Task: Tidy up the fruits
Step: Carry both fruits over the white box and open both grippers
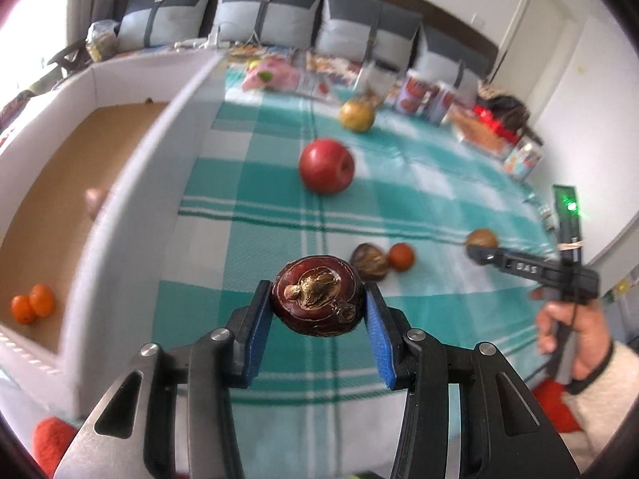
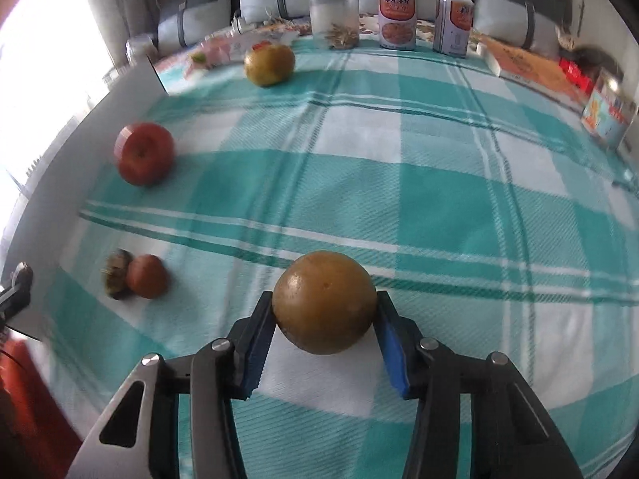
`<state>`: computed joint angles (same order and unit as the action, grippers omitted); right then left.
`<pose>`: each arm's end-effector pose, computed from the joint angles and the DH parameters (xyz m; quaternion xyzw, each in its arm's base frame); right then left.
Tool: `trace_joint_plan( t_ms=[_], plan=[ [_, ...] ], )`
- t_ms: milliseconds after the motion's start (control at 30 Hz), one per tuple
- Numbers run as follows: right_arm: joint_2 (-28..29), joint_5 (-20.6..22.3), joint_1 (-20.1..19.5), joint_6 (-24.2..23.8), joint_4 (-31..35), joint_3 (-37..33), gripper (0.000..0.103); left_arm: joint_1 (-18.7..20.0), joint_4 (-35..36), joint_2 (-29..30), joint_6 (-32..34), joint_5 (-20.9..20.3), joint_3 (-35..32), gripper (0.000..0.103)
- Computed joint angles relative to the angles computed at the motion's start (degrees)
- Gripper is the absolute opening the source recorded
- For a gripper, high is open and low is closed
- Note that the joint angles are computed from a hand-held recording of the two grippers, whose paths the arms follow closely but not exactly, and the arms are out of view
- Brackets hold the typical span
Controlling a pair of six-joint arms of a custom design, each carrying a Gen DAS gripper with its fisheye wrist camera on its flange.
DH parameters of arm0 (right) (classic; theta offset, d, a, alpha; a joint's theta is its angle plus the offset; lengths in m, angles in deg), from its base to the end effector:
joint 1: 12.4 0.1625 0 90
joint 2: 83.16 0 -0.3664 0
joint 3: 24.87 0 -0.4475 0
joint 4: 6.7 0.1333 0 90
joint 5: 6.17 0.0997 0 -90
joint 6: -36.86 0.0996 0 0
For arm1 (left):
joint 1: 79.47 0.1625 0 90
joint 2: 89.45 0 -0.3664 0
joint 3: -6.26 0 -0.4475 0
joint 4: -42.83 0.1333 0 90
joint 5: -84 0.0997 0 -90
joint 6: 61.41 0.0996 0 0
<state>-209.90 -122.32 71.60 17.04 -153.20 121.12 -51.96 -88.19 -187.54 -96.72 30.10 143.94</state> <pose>0.0537 -0.3443 0.2978 0.0393 -0.9250 0.2553 0.2785 -0.2616 -0.3527 0.1621 0.2196 0.9250 -0.2413 0.1947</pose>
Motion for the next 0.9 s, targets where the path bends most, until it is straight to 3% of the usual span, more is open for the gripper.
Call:
trace_joint_plan(
  t_ms=[100,200,367,500,700,800,900],
  plan=[
    [-3.19,7.23,1.02,3.26,5.22,-0.83,0.049,-0.96,2.72,-5.39,-0.81,0.41,-0.44,0.046],
    [-0.89,10.03,5.61,5.84,5.98,-2.83,0.049,0.07,6.30,-9.87,-1.68,2.55,-2.42,0.046],
    [9.96,14.08,16.21,10.44,3.87,-8.30,0.049,4.29,13.49,-15.27,-4.25,10.27,-5.33,0.046],
    [24.18,16.61,24.35,12.47,2.08,-14.46,0.049,10.38,17.45,-15.80,-5.84,12.00,-7.12,0.046],
    [42.99,17.19,33.00,11.75,0.77,-22.51,0.049,17.44,21.90,-12.16,-7.72,11.06,-8.58,0.046],
    [52.09,13.33,36.00,10.61,0.78,-26.47,0.049,18.50,25.46,-13.17,-9.69,12.24,-8.20,0.046],
    [57.72,8.22,38.31,8.76,0.19,-28.45,0.049,18.48,29.85,-12.69,-11.91,14.73,-8.72,0.047]
  ],
)
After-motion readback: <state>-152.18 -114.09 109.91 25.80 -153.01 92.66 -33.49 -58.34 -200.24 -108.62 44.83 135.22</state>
